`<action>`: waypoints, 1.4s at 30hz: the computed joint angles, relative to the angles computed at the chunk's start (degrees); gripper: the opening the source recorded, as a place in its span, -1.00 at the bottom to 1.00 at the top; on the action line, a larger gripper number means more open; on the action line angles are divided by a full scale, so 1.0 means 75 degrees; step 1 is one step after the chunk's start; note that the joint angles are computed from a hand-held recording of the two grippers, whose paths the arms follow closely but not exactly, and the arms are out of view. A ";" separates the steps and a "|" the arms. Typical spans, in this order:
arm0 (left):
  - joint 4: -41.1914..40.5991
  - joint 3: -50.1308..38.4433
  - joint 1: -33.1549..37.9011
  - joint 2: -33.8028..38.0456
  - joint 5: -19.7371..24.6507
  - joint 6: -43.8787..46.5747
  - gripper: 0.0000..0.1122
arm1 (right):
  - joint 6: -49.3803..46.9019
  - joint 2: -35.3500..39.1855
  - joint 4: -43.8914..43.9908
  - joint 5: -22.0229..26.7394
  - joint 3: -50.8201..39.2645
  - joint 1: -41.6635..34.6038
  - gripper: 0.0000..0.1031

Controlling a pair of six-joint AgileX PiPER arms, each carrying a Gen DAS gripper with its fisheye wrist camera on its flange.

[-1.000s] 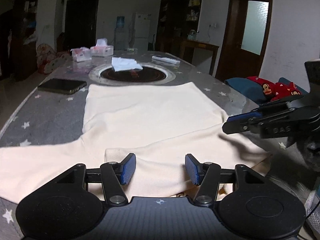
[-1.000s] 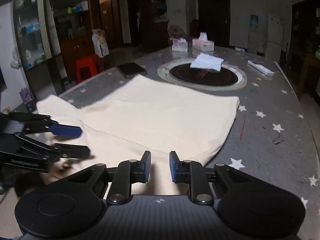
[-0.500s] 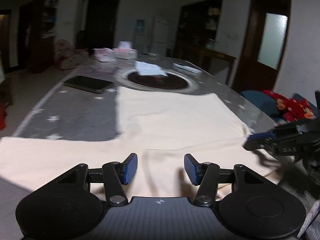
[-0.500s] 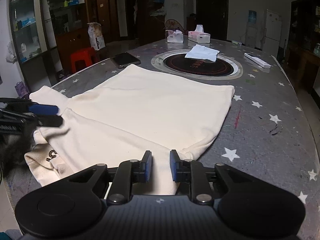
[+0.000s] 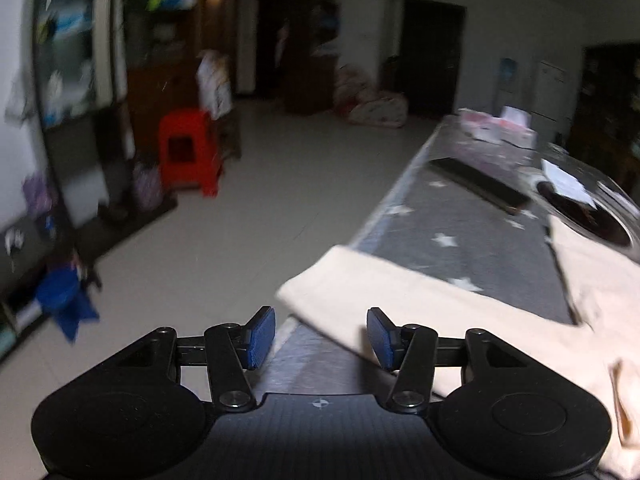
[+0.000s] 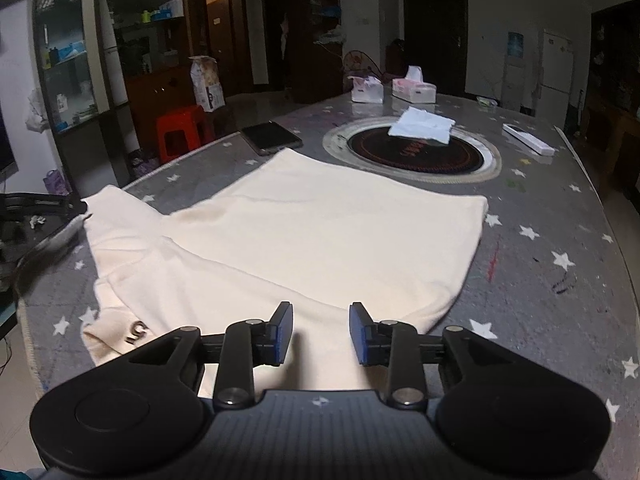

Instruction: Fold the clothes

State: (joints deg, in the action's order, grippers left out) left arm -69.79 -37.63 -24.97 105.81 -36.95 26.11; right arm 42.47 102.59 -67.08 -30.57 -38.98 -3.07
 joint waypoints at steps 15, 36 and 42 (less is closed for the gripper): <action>0.2064 0.0175 0.0379 -0.0238 -0.0473 -0.1619 -0.91 | -0.0068 -0.0588 -0.0056 -0.0405 0.0515 -0.0314 -0.39; 0.4445 -0.1793 -0.2824 -0.0206 0.0091 -0.1923 -0.91 | -0.0118 -0.0697 -0.0116 -0.1352 0.1039 -0.1648 -0.39; 0.5324 -0.2453 -0.3151 0.0785 0.1268 -0.2659 -0.86 | -0.0021 -0.0620 -0.0119 -0.1387 0.1053 -0.1823 -0.39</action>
State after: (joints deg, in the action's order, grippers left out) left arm -29.86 -56.03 -48.60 111.69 -27.44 6.17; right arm 42.31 97.94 -67.97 -40.97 -31.09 -16.74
